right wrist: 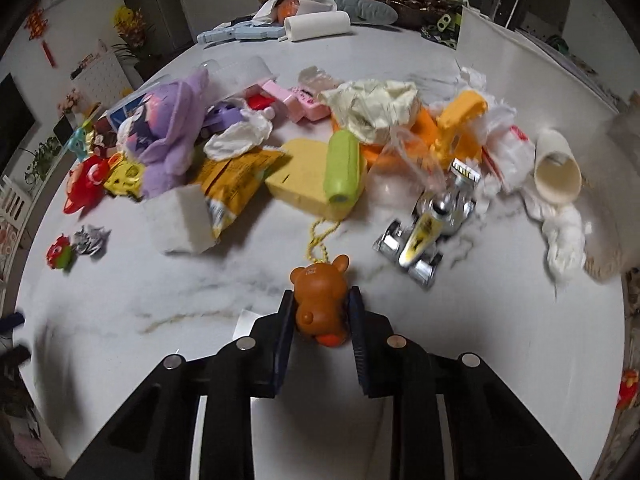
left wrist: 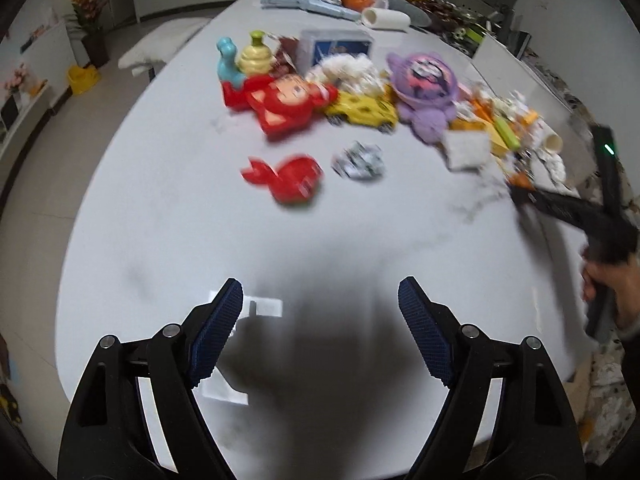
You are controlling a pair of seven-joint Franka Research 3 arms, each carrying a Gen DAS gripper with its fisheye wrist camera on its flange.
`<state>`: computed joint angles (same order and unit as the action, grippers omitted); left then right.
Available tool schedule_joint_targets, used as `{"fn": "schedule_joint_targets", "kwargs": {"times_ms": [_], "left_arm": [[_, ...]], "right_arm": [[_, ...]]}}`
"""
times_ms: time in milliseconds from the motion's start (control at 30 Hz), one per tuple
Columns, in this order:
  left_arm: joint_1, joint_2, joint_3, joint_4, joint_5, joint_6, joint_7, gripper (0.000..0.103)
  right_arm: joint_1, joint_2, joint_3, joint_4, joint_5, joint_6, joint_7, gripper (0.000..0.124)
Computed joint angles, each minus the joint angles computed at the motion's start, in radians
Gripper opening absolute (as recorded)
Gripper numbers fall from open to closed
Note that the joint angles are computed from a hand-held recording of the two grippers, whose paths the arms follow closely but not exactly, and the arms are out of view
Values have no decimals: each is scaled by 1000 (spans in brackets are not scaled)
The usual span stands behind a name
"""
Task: Collect trash
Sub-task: 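Grasp the brown bear keychain with the right tool while the left tool grasps the red toy, then carry both items over the cardboard box and open both tools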
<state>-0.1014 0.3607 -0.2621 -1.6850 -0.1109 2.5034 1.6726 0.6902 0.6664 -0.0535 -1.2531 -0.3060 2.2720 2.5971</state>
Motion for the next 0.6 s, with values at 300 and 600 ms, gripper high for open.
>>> {"fn": "schedule_joint_targets", "kwargs": {"times_ms": [300,600], "left_arm": [[-90,273,69,340,190,-49,-97,70],[-18,123,-28,134,123,39,-10,58]], "right_arm": [[31,-53,22,-71,16,38,65,26],[50,-155,27,-195,-31,118,124,26]]}}
